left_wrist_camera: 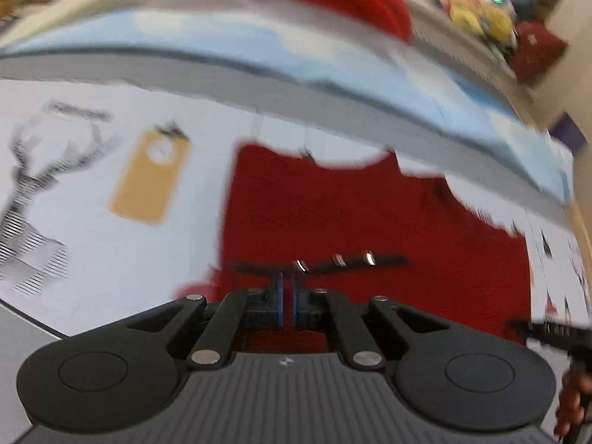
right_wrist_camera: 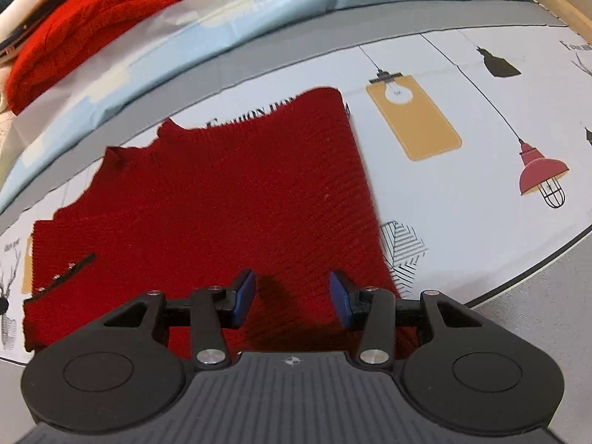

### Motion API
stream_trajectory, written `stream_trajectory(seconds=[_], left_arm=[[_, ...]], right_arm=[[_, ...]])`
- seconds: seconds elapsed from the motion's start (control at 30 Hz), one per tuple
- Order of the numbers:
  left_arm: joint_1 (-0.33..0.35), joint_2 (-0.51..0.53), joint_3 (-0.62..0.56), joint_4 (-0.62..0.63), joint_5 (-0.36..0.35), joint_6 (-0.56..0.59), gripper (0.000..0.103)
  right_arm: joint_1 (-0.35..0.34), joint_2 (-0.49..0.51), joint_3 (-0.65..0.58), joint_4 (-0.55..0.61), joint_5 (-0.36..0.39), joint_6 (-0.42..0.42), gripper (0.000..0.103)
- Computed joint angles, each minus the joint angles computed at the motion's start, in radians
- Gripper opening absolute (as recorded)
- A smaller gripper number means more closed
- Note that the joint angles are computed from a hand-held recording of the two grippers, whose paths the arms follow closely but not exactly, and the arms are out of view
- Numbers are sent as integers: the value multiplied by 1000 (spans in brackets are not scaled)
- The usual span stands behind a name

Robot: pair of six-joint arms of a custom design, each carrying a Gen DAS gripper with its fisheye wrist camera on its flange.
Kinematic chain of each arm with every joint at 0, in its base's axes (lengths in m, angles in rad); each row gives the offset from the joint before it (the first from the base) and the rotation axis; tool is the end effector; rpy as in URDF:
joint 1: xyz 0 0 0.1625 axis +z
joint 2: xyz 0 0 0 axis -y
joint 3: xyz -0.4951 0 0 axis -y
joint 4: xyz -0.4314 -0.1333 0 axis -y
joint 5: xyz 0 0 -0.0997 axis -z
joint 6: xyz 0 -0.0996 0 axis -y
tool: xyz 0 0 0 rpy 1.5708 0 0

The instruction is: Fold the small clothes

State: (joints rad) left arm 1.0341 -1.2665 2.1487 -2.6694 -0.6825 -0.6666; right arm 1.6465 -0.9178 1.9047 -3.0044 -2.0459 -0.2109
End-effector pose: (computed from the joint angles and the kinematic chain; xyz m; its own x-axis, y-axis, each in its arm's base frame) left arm -0.0917 -0.5660 0.2618 -0.8017 -0.3781 -0.4629 0.0046 0.7705 -0.6374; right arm 0.1379 -0.6583 0.1590 -0.8674 -0.0613 0.4938 -0.2555 0.9065 -0.3361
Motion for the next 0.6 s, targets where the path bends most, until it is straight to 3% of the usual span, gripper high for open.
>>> stream_trajectory(seconds=[0.1, 0.2, 0.3, 0.4, 0.47, 0.6], left_arm=[[33, 23, -23, 111, -26, -65, 5], [13, 16, -11, 98, 4, -46, 6], [-7, 17, 5, 68, 43, -17, 19], [8, 15, -3, 150, 41, -43, 18], [-22, -2, 7, 180, 81, -60, 18], [-126, -44, 85, 17, 179, 79, 18]], right_arm=[[3, 7, -3, -2, -13, -6, 45], [9, -4, 0, -8, -8, 4, 45], [2, -2, -1, -18, -17, -31, 45], [-16, -8, 8, -12, -16, -20, 29], [-2, -25, 21, -16, -30, -15, 27], [40, -83, 67, -89, -43, -38, 37]])
